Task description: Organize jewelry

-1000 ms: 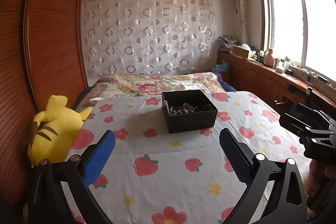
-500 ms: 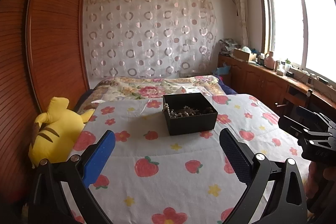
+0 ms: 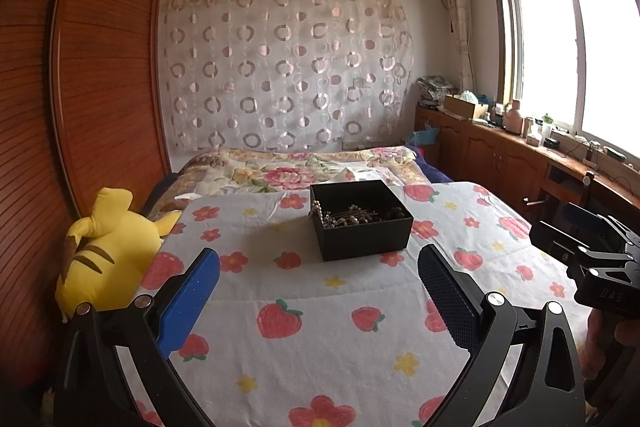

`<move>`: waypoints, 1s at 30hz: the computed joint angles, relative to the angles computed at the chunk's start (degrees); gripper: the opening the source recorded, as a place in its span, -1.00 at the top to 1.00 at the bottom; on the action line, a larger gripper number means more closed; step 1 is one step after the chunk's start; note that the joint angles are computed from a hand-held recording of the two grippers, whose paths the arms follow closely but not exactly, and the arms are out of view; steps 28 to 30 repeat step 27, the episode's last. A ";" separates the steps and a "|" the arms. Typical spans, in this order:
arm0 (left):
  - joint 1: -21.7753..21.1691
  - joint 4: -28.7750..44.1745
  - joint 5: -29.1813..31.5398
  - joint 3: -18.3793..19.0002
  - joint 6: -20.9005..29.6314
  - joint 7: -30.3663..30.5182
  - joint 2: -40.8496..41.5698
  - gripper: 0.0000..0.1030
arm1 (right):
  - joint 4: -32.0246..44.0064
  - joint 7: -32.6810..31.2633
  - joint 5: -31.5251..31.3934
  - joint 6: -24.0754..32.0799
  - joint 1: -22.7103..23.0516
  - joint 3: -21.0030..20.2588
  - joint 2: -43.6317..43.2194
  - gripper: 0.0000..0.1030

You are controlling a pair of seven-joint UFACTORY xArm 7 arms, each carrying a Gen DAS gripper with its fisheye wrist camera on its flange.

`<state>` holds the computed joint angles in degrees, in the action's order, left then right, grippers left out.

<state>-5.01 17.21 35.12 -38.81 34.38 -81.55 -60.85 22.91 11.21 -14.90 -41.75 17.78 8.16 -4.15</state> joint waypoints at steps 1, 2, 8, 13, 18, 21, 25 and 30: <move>0.07 0.12 0.03 -0.04 0.02 -0.01 0.14 -0.86 | 0.19 -0.15 0.16 -0.03 0.02 0.07 0.22 -0.95; -0.21 -0.19 0.01 0.11 0.04 -0.01 -0.13 -0.86 | 0.13 -0.04 0.02 -0.02 0.00 0.03 0.16 -0.95; 0.09 0.12 0.23 -0.14 -0.04 -0.28 0.30 -0.86 | 0.08 -0.06 -0.04 -0.15 -0.05 0.04 0.22 -0.95; -0.23 -0.02 0.26 0.10 0.15 -0.29 0.03 -0.86 | 0.02 -0.12 0.17 -0.24 -0.01 0.10 0.27 -0.95; -0.18 0.02 0.29 0.00 0.24 -0.41 0.10 -0.86 | -0.09 -0.16 0.22 -0.41 -0.02 0.11 0.29 -0.95; -0.36 -0.26 0.39 0.09 0.11 -0.49 -0.17 -0.86 | -0.11 -0.35 0.47 -0.42 0.00 0.16 0.32 -0.95; -0.22 0.10 0.40 0.22 0.33 -0.26 0.05 -0.86 | -0.09 -0.11 -0.03 -0.53 -0.09 0.01 0.37 -0.95; -0.42 -0.14 0.32 0.37 0.19 -0.22 -0.09 -0.86 | 0.03 -0.22 0.13 -0.64 -0.10 0.06 0.55 -0.95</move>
